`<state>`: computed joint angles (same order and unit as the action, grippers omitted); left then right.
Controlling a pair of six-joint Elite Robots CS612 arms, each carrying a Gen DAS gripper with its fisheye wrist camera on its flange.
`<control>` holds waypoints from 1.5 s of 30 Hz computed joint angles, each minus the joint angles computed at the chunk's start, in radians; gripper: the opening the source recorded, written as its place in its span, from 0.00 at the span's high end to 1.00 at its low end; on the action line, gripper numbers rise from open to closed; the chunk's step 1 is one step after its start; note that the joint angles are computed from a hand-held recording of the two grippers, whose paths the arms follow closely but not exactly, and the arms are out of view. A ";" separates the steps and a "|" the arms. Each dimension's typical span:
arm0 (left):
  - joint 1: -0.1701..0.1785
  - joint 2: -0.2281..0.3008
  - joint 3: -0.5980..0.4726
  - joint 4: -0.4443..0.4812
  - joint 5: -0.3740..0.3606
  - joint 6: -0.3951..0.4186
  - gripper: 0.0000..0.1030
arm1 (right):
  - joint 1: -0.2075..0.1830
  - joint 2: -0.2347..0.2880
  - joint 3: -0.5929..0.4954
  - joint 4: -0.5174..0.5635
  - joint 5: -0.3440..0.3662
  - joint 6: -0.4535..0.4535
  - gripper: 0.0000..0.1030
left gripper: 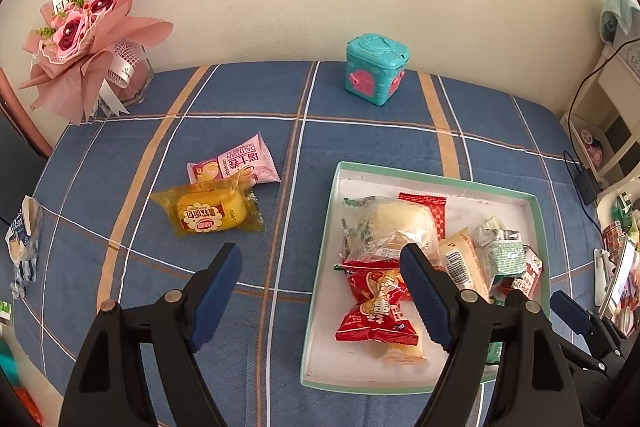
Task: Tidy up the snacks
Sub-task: 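Move both open tools from the tray toward the yellow and pink packets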
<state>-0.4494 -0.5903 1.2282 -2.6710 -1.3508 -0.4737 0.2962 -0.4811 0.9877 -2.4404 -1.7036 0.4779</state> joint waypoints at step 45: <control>0.067 0.004 0.057 -0.128 0.076 -0.100 0.02 | 0.047 0.121 -0.176 -0.051 0.101 -0.046 0.00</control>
<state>-0.3824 -0.5864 1.2857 -2.7994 -1.2744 -0.5740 0.3429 -0.3600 0.8119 -2.4919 -1.6030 0.4322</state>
